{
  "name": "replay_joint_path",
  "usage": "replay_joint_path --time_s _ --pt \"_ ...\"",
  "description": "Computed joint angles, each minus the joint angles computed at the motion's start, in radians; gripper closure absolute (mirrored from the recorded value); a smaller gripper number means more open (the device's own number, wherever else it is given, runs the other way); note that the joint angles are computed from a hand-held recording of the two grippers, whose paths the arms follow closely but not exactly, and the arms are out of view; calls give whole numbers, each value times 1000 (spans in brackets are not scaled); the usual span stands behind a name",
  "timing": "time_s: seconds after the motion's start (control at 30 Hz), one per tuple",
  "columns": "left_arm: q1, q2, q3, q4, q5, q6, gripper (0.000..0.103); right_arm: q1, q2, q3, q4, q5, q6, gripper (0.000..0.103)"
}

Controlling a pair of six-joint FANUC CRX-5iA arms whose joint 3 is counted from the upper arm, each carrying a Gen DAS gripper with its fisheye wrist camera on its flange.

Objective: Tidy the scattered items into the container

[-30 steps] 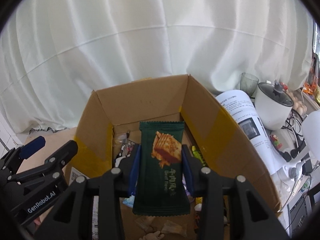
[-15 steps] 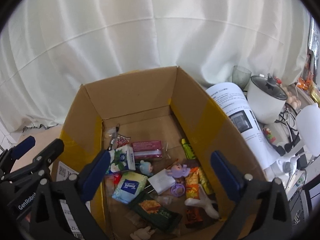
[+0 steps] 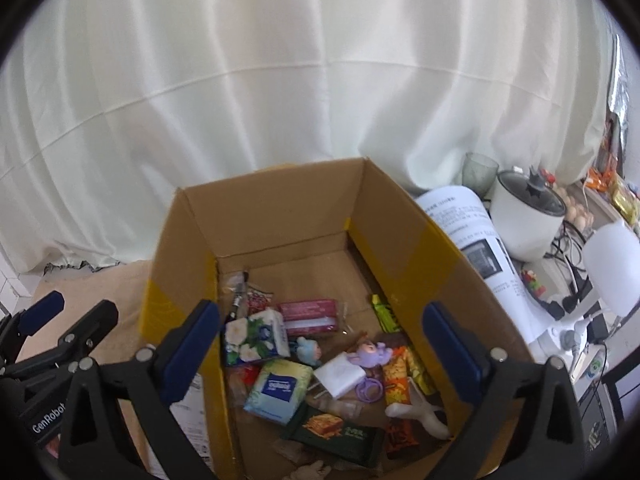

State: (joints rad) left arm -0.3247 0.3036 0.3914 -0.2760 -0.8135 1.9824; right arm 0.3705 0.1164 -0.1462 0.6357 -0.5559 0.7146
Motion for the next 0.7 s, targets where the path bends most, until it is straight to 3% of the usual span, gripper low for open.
replay_joint_path --time_s 0.23,0.37,0.6,0.7 --pt "64 -90 -84 -42 25 30 20 69 -12 -32 114 71 -85 1" --pt "112 -146 -146 -53 51 42 20 118 -1 -12 87 89 -56 1" --pt "197 -227 -256 -45 100 26 20 172 17 -50 282 137 -217 1" --pt "227 -257 -311 -36 141 22 20 191 39 -39 310 122 -241 1"
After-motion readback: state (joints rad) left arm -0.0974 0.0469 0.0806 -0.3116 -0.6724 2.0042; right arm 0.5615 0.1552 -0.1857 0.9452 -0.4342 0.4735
